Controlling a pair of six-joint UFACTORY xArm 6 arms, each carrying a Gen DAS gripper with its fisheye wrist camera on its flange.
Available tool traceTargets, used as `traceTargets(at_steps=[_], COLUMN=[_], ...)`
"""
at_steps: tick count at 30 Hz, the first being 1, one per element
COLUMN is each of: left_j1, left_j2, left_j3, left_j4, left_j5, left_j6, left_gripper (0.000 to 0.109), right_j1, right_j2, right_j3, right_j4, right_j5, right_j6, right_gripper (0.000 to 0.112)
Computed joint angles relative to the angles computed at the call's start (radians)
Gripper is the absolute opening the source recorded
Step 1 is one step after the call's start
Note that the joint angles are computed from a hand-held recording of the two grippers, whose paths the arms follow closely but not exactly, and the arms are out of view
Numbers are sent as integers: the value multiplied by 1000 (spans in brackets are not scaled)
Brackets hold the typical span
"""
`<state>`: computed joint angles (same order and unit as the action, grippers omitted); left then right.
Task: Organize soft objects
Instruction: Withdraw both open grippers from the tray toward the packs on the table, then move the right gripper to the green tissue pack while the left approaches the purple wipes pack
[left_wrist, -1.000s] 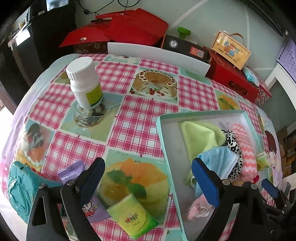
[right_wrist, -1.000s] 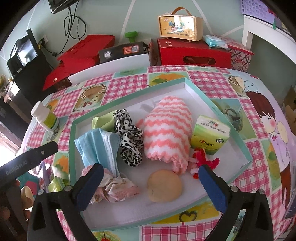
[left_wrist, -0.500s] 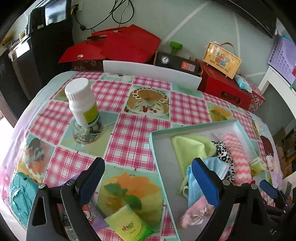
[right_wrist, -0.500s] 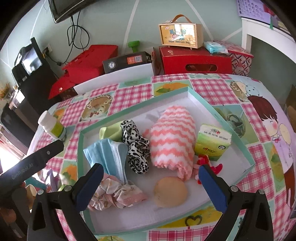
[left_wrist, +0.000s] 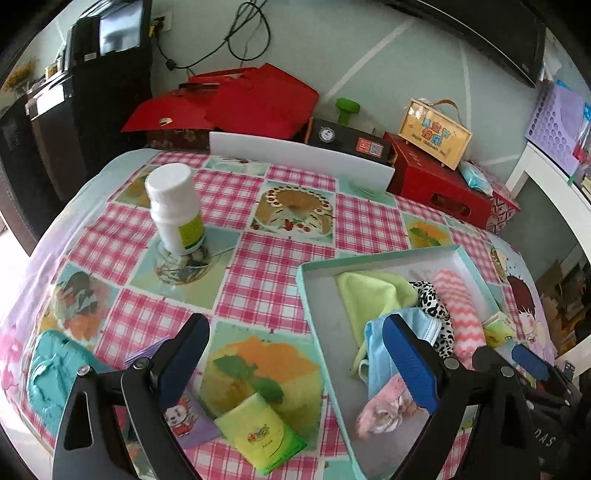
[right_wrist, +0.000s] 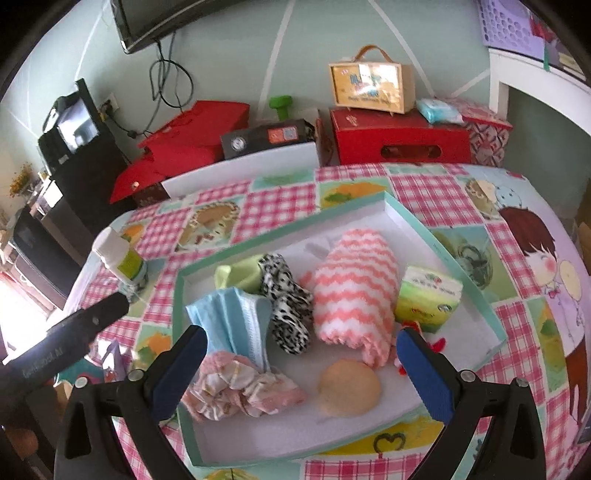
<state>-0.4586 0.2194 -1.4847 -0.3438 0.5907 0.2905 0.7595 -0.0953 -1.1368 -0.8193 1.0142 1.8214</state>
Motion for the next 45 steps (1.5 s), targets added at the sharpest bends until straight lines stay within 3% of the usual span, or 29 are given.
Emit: traceTargets(at_steps=[9, 14, 21, 34, 45], left_j1=[27, 43, 61, 158, 185], left_j2=[-86, -119, -155, -193, -207], left_j3=[113, 150, 201, 239, 269], left_j4=[94, 74, 65, 22, 84], left_j5=[-60, -75, -82, -15, 13], left_j6=[-62, -65, -72, -131, -192], left_gripper=[95, 95, 95, 95, 95], right_j1=[10, 25, 30, 22, 30], right_j2=[40, 79, 112, 187, 282], right_j3=[-49, -102, -130, -175, -256], right_j4=[-28, 5, 33, 52, 88], right_j5=[-43, 7, -5, -160, -266], right_j6=[-37, -124, -216, -330, -417], right_gripper=[103, 103, 103, 103, 103])
